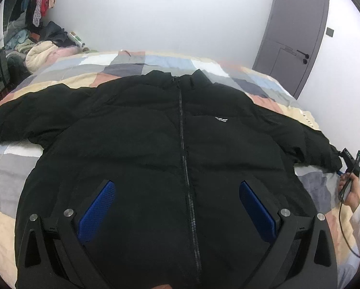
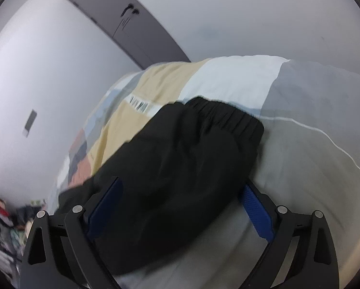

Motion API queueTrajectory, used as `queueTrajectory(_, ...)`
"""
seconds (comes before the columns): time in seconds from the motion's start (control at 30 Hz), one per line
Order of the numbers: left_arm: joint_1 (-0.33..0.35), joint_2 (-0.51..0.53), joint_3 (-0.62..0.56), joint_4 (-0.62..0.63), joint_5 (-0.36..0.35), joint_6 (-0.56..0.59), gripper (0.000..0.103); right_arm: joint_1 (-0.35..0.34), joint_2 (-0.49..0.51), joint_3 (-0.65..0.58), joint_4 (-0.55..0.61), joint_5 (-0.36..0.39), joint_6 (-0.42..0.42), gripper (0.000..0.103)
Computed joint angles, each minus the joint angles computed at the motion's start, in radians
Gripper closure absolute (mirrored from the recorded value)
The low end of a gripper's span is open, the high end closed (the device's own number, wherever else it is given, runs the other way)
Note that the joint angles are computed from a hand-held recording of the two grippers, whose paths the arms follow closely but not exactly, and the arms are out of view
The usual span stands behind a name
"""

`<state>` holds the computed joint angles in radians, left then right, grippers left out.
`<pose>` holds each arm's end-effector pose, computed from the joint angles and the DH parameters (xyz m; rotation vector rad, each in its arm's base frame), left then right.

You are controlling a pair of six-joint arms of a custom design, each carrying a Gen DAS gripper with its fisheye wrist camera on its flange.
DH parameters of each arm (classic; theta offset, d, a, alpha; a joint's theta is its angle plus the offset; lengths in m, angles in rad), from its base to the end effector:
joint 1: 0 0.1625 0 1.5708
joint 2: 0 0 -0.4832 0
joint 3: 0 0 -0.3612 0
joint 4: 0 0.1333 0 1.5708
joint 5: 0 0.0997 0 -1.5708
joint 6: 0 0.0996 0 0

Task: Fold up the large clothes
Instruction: 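Move the right gripper down to the cuff of the nearest jacket sleeve, then close the right gripper on the sleeve cuff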

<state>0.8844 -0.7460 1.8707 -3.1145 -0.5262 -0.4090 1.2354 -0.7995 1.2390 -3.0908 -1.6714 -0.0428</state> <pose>-0.2245 -0.6203 0.1595 0.0379 2.2414 -1.0709 -0.1463 -0.7942 0.3966 -0.4349 -2.4387 1.4351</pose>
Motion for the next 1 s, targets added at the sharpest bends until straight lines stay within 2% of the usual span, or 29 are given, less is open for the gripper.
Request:
queueTrajectory(0.1,0.016,0.01,-0.017,0.013,0.004,0.003,0.0,-0.007,0.024,-0.045,0.008,0.011,0.014,0.015)
queueTrajectory(0.2,0.026,0.012,-0.031,0.049,0.003,-0.015,0.0,-0.016,0.041,-0.079,0.008,0.021,0.028,0.031)
queueTrajectory(0.27,0.027,0.008,-0.03,0.053,0.0,-0.018,0.0,-0.023,0.045,-0.096,0.024,0.036,0.051,0.057)
queueTrajectory(0.3,0.024,0.007,-0.03,0.056,0.004,-0.02,0.0,-0.028,0.041,-0.099,0.037,0.054,0.065,0.063)
queueTrajectory(0.37,0.02,0.004,-0.025,0.036,0.009,-0.007,0.0,-0.028,0.034,-0.097,0.042,0.066,0.065,0.086)
queueTrajectory(0.43,0.014,0.002,-0.018,0.015,0.012,0.007,0.0,-0.006,0.02,-0.082,0.025,0.031,0.014,0.092)
queueTrajectory(0.57,0.004,-0.01,0.002,-0.007,0.016,0.016,0.0,0.027,-0.003,-0.074,-0.004,0.011,-0.046,0.098)
queueTrajectory(0.7,-0.008,-0.032,0.032,-0.03,0.018,0.018,0.0,0.063,-0.053,-0.042,-0.038,-0.006,-0.092,0.099)
queueTrajectory(0.87,-0.035,-0.058,0.068,-0.045,0.088,0.034,0.0,0.132,-0.105,-0.014,-0.071,-0.048,-0.141,0.099)
queueTrajectory(1.0,-0.051,-0.091,0.105,-0.045,0.111,0.035,0.0,0.201,-0.125,0.002,-0.101,-0.084,-0.184,0.099)
